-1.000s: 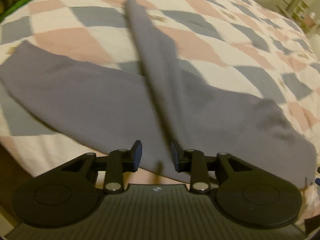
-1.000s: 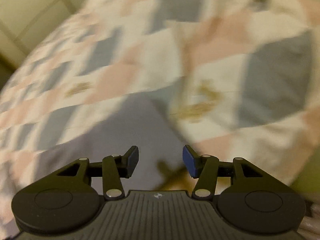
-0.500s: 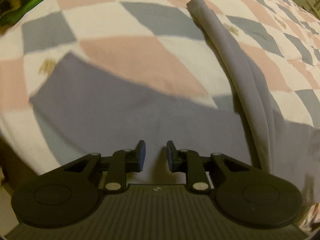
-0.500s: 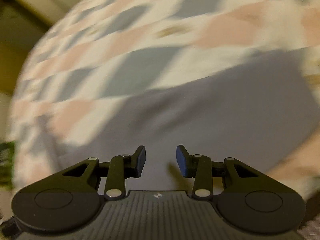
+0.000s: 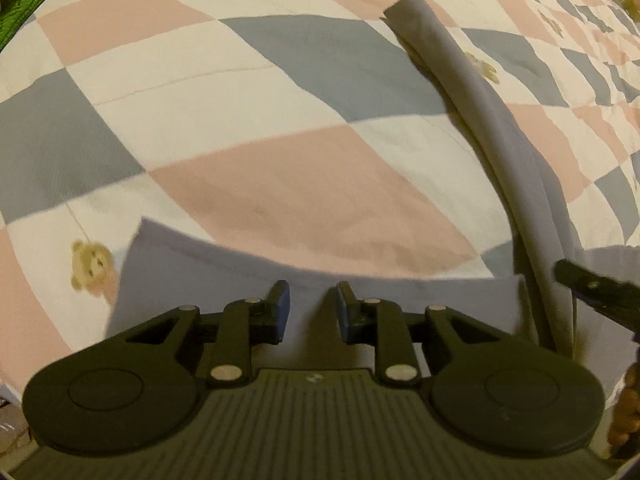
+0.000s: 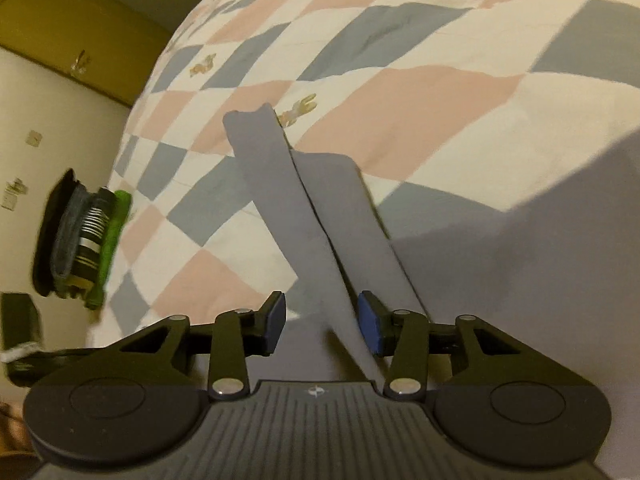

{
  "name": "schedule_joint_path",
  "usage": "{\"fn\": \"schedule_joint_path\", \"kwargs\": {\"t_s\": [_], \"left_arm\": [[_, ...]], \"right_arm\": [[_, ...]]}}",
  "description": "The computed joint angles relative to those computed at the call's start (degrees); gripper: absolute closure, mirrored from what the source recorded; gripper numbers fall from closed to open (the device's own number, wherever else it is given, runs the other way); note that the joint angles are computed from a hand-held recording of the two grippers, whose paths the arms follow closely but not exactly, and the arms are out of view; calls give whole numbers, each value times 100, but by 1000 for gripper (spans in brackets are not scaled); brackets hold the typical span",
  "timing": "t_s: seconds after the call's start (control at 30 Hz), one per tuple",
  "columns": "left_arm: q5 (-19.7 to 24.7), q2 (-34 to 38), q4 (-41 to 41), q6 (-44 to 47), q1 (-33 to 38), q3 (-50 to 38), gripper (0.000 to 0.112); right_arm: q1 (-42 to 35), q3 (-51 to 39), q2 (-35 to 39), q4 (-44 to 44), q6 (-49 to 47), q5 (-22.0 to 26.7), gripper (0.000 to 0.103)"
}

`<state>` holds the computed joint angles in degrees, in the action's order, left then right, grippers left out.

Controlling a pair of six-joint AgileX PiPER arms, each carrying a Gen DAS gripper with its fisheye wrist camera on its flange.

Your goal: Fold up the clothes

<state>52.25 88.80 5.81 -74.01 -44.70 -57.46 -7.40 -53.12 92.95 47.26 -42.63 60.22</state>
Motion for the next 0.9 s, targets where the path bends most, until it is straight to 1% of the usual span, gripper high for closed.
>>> {"fn": "schedule_joint_path", "kwargs": {"t_s": [0.03, 0.07, 0.13, 0.23, 0.27, 0.3, 0.33, 0.37, 0.4, 0.53, 0.6, 0.63, 0.67, 0.8, 0.9], "left_arm": [[-12, -16, -22, 127, 104, 1, 92], [-23, -30, -44, 256, 209, 0, 92], [-61, -59, -94, 482, 394, -18, 92], [-129, 18, -230, 822, 634, -137, 92], [-151, 77, -287, 932, 699, -204, 91], [-157, 168, -353, 1034, 750, -304, 90], [-159, 264, -405, 1126, 790, -419, 87], [-153, 379, -403, 1185, 793, -582, 84], [-145, 494, -401, 1245, 797, -748, 84], [-39, 1066, -360, 1492, 823, -1572, 83], [59, 1469, -330, 1609, 923, -2103, 79], [101, 1671, -324, 1662, 977, -2368, 76], [73, 1857, -366, 1701, 1067, -2565, 73], [-225, 2306, -906, 1619, 1553, -2853, 72], [24, 2745, -944, 1510, 1717, -3398, 68]], "right_arm": [[196, 10, 8, -35, 75, -173, 83], [331, 29, 22, -39, 76, -307, 93], [347, 201, -142, 103, -355, -221, 93], [641, 174, -159, -73, -704, 164, 93], [796, 156, -142, -254, -759, 245, 91], [974, 173, -172, -476, -754, 215, 87], [1145, 199, -201, -699, -685, 154, 76], [1218, 224, -208, -835, -591, 123, 57], [1196, 233, -192, -870, -546, 165, 53], [740, 162, -163, -748, -417, 336, 53], [480, 124, -167, -678, -341, 413, 53], [329, 134, -212, -655, -306, 438, 53], [165, 154, -255, -613, -285, 479, 53], [-347, 200, -380, -600, -69, 571, 53], [-585, 231, -349, -665, 139, 501, 53]]}}
